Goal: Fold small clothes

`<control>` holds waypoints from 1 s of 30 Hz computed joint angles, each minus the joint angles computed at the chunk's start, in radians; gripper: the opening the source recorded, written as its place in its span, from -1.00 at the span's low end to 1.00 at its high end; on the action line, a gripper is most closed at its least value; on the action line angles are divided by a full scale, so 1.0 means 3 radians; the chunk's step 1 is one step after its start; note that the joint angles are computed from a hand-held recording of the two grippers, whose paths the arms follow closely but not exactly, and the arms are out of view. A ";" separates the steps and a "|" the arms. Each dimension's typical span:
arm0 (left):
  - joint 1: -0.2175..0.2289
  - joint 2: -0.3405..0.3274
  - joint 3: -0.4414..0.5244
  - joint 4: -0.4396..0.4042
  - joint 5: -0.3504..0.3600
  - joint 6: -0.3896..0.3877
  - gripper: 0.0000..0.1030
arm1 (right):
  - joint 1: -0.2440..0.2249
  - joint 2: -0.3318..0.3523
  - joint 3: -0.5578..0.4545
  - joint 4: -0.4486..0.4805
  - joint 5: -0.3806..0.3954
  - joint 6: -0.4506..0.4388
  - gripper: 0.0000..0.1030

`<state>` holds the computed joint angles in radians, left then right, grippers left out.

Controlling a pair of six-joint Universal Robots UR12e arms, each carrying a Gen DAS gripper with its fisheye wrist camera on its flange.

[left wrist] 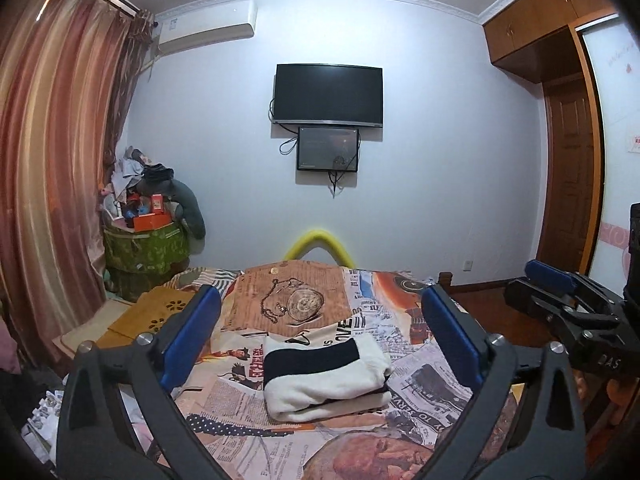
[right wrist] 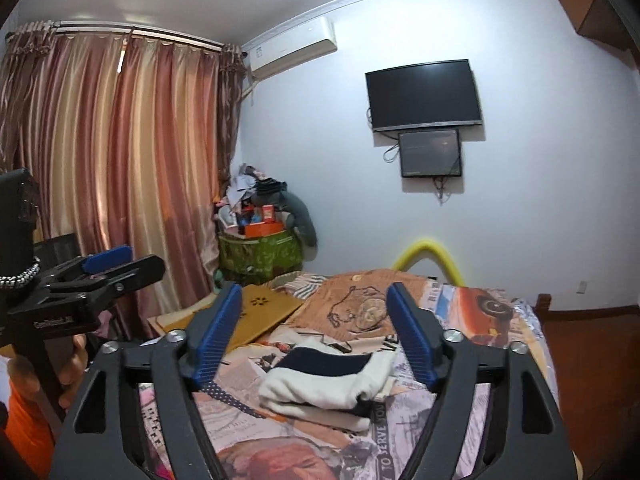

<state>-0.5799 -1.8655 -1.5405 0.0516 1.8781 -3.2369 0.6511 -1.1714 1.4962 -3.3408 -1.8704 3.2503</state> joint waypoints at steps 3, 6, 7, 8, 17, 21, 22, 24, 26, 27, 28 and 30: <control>-0.0014 0.0009 -0.0023 0.0004 0.0005 -0.0033 0.99 | 0.0021 0.0006 -0.0003 -0.0021 -0.0103 0.0003 0.75; -0.0018 0.0015 -0.0036 0.0011 0.0004 -0.0034 0.99 | 0.0048 0.0004 0.0005 -0.0045 -0.0223 -0.0028 0.96; -0.0019 0.0017 -0.0040 0.0013 -0.0004 -0.0033 0.99 | 0.0051 0.0006 0.0007 -0.0052 -0.0239 -0.0036 0.97; -0.0024 0.0013 -0.0043 0.0027 0.0001 -0.0033 0.99 | 0.0049 0.0009 -0.0001 -0.0043 -0.0239 -0.0040 0.97; -0.0023 0.0014 -0.0068 0.0042 -0.0032 -0.0077 0.99 | 0.0068 -0.0014 0.0042 -0.0026 -0.0263 -0.0030 0.98; -0.0009 0.0006 -0.0060 0.0000 -0.0061 -0.0113 0.99 | 0.0067 -0.0027 0.0054 0.0006 -0.0277 -0.0015 0.99; -0.0009 0.0003 -0.0057 -0.0002 -0.0062 -0.0116 0.99 | 0.0069 -0.0029 0.0053 0.0017 -0.0284 -0.0016 0.99; -0.0006 -0.0011 -0.0041 -0.0013 -0.0055 -0.0113 0.99 | 0.0070 -0.0031 0.0050 0.0028 -0.0285 -0.0011 0.99; -0.0005 -0.0016 -0.0039 -0.0017 -0.0061 -0.0105 0.99 | 0.0070 -0.0036 0.0053 0.0033 -0.0289 -0.0003 0.99; -0.0005 -0.0018 -0.0037 -0.0023 -0.0064 -0.0102 0.99 | 0.0069 -0.0036 0.0051 0.0039 -0.0290 -0.0001 0.99; -0.0004 -0.0017 -0.0038 -0.0023 -0.0068 -0.0102 0.99 | 0.0068 -0.0039 0.0051 0.0049 -0.0292 0.0004 0.99; -0.0002 -0.0019 -0.0037 -0.0027 -0.0074 -0.0112 0.99 | 0.0068 -0.0042 0.0053 0.0063 -0.0299 0.0020 0.99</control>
